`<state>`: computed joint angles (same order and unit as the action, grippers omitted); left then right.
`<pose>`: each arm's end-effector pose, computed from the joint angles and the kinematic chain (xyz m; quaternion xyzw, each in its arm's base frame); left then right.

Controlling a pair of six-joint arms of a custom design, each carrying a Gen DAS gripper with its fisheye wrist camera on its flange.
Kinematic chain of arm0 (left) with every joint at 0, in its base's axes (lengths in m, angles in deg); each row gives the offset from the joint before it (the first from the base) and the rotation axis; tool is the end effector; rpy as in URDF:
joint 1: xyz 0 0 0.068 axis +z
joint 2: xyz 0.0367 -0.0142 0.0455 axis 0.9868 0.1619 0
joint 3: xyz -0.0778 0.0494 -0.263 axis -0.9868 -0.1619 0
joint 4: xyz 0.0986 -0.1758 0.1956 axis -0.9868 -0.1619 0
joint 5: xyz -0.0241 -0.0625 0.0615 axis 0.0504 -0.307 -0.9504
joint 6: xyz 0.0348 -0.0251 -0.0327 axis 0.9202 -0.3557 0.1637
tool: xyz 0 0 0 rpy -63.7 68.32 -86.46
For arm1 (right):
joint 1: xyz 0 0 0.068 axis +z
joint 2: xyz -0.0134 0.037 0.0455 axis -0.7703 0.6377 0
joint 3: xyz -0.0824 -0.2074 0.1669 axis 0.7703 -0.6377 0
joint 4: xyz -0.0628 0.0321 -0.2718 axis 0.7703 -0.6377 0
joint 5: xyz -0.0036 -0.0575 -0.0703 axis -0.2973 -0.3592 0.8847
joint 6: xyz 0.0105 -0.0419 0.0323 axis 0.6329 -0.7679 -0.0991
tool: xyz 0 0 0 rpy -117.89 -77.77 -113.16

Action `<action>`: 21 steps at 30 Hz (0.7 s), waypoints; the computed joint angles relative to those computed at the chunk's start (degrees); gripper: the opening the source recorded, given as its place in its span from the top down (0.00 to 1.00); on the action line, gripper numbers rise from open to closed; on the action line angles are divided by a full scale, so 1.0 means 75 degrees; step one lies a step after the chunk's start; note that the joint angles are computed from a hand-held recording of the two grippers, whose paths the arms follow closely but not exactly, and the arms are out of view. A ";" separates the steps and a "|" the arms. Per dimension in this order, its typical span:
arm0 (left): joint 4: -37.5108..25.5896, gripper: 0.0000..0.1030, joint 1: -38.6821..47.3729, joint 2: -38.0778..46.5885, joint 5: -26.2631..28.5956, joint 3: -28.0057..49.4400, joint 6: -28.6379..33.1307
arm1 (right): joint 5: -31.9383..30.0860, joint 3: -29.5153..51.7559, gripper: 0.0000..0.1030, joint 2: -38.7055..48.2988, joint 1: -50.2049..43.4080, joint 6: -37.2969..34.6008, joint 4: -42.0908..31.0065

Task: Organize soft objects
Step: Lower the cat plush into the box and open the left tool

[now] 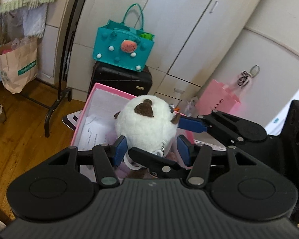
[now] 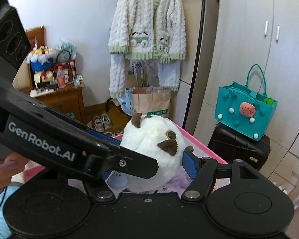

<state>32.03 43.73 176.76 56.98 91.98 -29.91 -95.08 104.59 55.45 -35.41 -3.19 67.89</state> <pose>0.2950 -0.2208 0.1463 0.0179 0.8853 -0.2615 0.3842 0.3072 0.0932 0.1314 -0.3270 0.8173 0.1154 0.4601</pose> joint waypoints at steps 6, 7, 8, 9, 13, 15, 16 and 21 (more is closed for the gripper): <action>-0.0106 0.46 -0.0042 0.0360 -0.0706 0.0248 -0.0052 | 0.0145 0.0532 0.27 0.0687 0.0023 -0.0324 -0.0074; -0.0112 0.46 -0.0116 0.0351 -0.1039 0.0243 0.0030 | 0.0189 0.0515 0.27 0.0695 0.0003 -0.0293 -0.0029; -0.0162 0.46 -0.0224 0.0318 -0.1448 0.0239 0.0167 | 0.0193 0.0467 0.27 0.0680 -0.0042 -0.0259 0.0017; -0.0196 0.46 -0.0299 0.0259 -0.1736 0.0204 0.0266 | 0.0176 0.0406 0.27 0.0630 -0.0090 -0.0213 0.0051; -0.0236 0.45 -0.0301 -0.0238 -0.1906 -0.0216 0.0246 | -0.0257 -0.0120 0.27 0.0131 -0.0460 0.0165 0.0105; -0.0290 0.44 -0.0328 -0.0612 -0.1931 -0.0485 0.0225 | -0.0427 -0.0510 0.27 -0.0198 -0.0641 0.0360 0.0191; -0.0364 0.43 -0.0407 -0.0836 -0.2050 -0.0621 0.0257 | -0.0552 -0.0784 0.27 -0.0443 -0.0758 0.0497 0.0246; -0.0661 0.39 -0.0933 -0.1582 -0.2617 -0.0988 0.0459 | -0.1047 -0.2090 0.27 -0.1757 -0.1441 0.1124 0.0415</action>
